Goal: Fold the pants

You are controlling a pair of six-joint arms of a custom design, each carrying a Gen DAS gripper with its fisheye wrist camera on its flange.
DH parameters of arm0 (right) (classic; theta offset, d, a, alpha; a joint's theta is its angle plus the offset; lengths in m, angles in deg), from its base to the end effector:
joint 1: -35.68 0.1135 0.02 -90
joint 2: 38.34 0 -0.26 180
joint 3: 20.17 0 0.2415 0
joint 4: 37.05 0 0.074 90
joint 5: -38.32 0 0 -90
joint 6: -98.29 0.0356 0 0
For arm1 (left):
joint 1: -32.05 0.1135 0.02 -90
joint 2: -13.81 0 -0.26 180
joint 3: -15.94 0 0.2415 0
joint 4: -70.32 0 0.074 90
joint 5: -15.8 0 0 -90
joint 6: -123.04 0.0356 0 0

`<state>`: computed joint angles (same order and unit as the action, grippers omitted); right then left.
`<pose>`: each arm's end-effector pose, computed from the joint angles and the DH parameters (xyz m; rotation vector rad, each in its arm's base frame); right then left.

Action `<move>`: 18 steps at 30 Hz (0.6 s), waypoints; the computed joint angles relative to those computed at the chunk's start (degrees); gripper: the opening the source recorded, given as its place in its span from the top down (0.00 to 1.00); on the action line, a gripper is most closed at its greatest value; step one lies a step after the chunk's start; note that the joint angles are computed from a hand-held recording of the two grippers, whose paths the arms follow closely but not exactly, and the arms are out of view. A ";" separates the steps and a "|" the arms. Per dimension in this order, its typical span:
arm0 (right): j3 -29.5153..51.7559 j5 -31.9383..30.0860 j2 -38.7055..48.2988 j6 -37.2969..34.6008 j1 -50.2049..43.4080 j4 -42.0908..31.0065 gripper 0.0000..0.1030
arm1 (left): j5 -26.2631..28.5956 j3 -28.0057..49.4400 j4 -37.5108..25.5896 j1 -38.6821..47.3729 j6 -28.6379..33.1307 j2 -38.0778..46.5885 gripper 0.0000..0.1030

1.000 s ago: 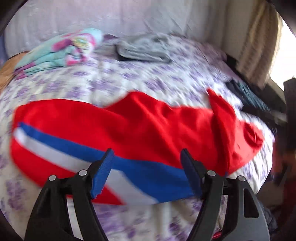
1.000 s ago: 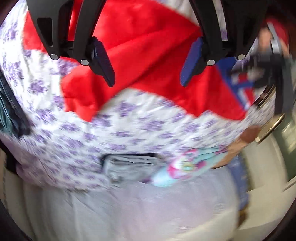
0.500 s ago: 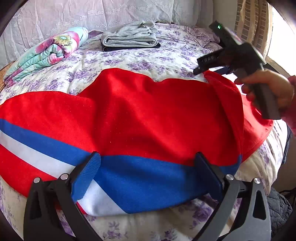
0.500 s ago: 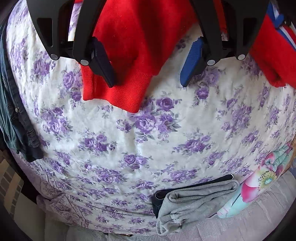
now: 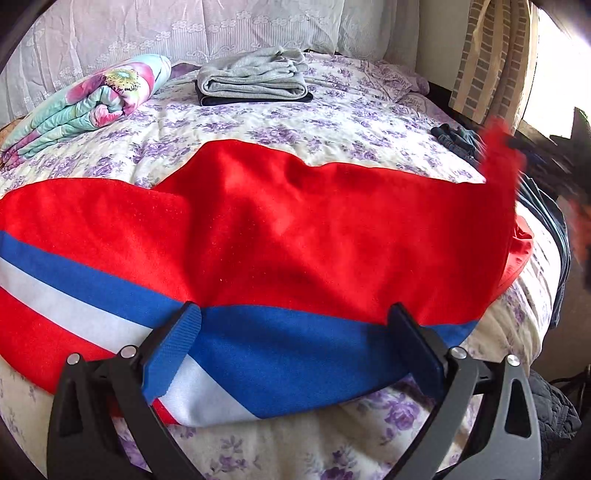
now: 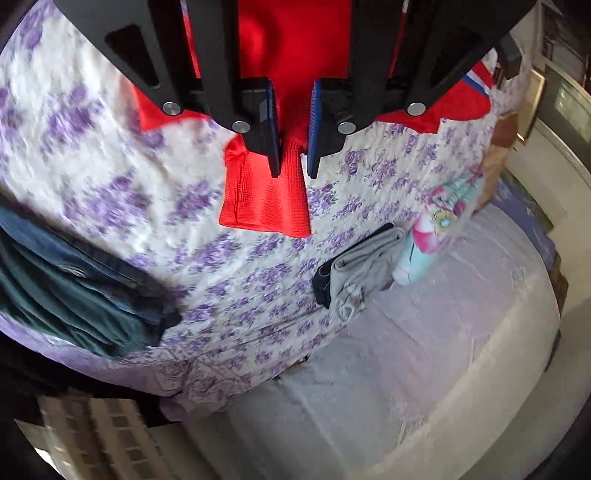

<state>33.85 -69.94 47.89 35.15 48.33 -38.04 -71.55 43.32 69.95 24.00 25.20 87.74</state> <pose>0.2878 0.0760 0.1852 0.0825 2.2092 0.7356 0.1869 -0.0281 0.1080 0.0263 2.3965 -0.1857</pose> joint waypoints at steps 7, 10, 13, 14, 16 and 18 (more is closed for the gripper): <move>-15.94 -10.27 0.77 -2.33 -14.05 6.60 0.84 | -2.04 0.63 -0.41 -1.28 -0.40 0.75 0.05; -17.51 -14.86 0.60 -0.37 -14.71 10.52 0.61 | -2.53 0.79 -0.50 -1.54 -0.59 0.88 0.05; -17.04 -16.45 0.25 1.71 -13.40 10.69 0.35 | -2.59 0.75 -0.45 -1.64 -0.72 0.83 0.05; -16.36 -16.57 1.21 2.14 -13.09 10.09 0.35 | -2.59 0.70 -0.44 -1.64 -0.68 0.80 0.05; -15.56 -19.16 5.60 4.86 -13.31 12.59 0.34 | -2.76 0.77 -0.52 -1.77 -0.79 0.80 0.05; -14.81 -19.82 8.20 7.67 -13.38 15.32 0.34 | -3.23 0.89 -0.66 -2.16 -1.10 0.84 0.05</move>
